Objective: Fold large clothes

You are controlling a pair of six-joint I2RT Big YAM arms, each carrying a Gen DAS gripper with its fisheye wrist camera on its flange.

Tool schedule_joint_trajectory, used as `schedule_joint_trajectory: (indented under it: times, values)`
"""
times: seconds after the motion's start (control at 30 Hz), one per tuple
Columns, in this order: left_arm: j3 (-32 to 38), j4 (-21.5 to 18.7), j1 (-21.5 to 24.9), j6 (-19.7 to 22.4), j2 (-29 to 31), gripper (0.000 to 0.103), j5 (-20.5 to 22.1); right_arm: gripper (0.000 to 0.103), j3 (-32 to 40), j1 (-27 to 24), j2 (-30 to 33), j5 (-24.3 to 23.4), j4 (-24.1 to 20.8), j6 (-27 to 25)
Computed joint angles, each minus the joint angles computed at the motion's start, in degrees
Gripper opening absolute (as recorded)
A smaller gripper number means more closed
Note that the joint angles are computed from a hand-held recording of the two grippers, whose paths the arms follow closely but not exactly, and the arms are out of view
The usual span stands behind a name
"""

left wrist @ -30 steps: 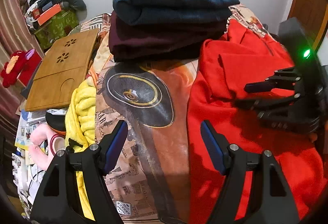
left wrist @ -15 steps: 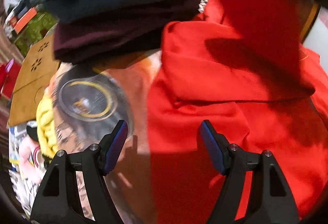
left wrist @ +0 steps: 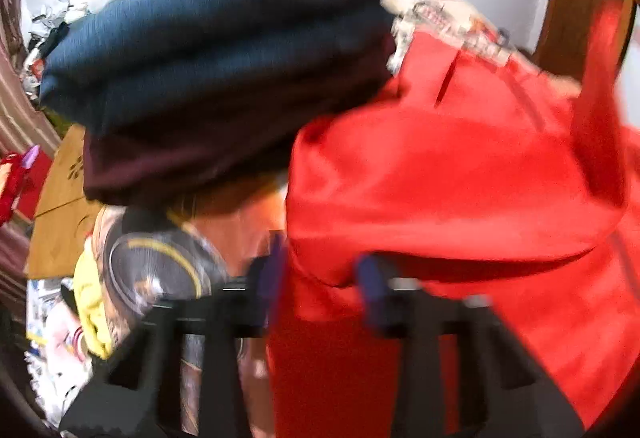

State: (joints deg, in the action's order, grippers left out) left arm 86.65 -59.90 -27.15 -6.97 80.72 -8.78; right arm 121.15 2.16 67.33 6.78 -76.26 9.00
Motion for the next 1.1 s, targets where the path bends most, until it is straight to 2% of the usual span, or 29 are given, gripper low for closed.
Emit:
schedule_joint_trajectory:
  times: [0.03,0.17,0.27,0.37,0.4,0.43,0.47,0.5,0.53,0.57,0.67,0.8,0.97,1.03,1.07,1.1]
  values:
    - [1.25,0.05,0.44,-0.21,0.24,0.004,1.44,0.004,1.00,-1.10,0.57,-0.35,-0.36,0.00]
    - [4.98,0.62,1.74,-1.07,0.05,0.004,4.81,0.004,0.25,-2.60,0.74,-2.46,-2.03,-0.02]
    - [5.04,0.37,1.54,-0.67,-0.66,0.004,5.13,0.004,-6.83,-3.46,-1.89,-4.71,-1.76,0.50]
    - [4.08,-0.85,0.69,-0.52,-0.75,0.007,3.69,0.008,-12.73,-4.32,-2.62,-7.70,-4.46,1.27]
    - [3.32,-1.41,0.41,-0.59,-0.88,0.012,3.33,0.017,-14.21,-4.85,-2.22,-9.16,-6.01,1.91]
    - [2.95,-2.46,0.29,-0.67,-0.51,0.022,2.90,0.029,-15.92,-5.23,-1.80,-10.56,-7.44,2.68]
    - [2.72,-3.01,0.20,-0.79,-0.14,0.030,2.55,0.033,-18.63,-5.30,-1.26,-11.99,-8.92,3.93]
    - [1.54,-3.62,0.01,-1.08,-0.61,0.048,1.78,0.034,-19.99,-5.93,-0.92,-12.90,-9.63,3.91]
    - [1.16,-3.84,-0.05,-1.21,-0.51,0.061,1.10,0.034,-22.71,-5.58,-0.78,-13.06,-9.69,4.80]
    - [0.59,-3.56,-0.20,-1.20,-0.61,0.063,0.30,0.034,-24.26,-6.35,-1.00,-13.55,-10.16,4.74]
    - [-0.64,-4.04,-0.10,-0.52,-0.56,0.063,-0.39,0.034,-28.52,-7.86,-0.06,-16.46,-12.56,7.10]
    - [-1.11,-4.56,0.06,-0.39,0.17,0.063,-0.22,0.034,-33.05,-9.79,-0.30,-21.00,-12.19,11.11]
    - [-2.40,-4.16,0.74,-1.10,0.43,0.064,1.42,0.034,-34.94,-9.94,0.09,-20.85,-7.14,15.12]
    - [-2.71,-4.20,1.00,-1.60,0.69,0.066,1.90,0.033,-35.70,-10.18,-0.11,-19.95,-3.52,16.22]
    - [-2.94,-3.97,1.18,-1.98,0.70,0.067,2.23,0.030,-35.81,-9.94,-0.12,-19.02,-2.61,16.61]
    - [-3.07,-3.66,1.42,-2.51,0.69,0.067,2.67,0.012,-35.25,-9.82,0.38,-18.33,-2.09,16.76]
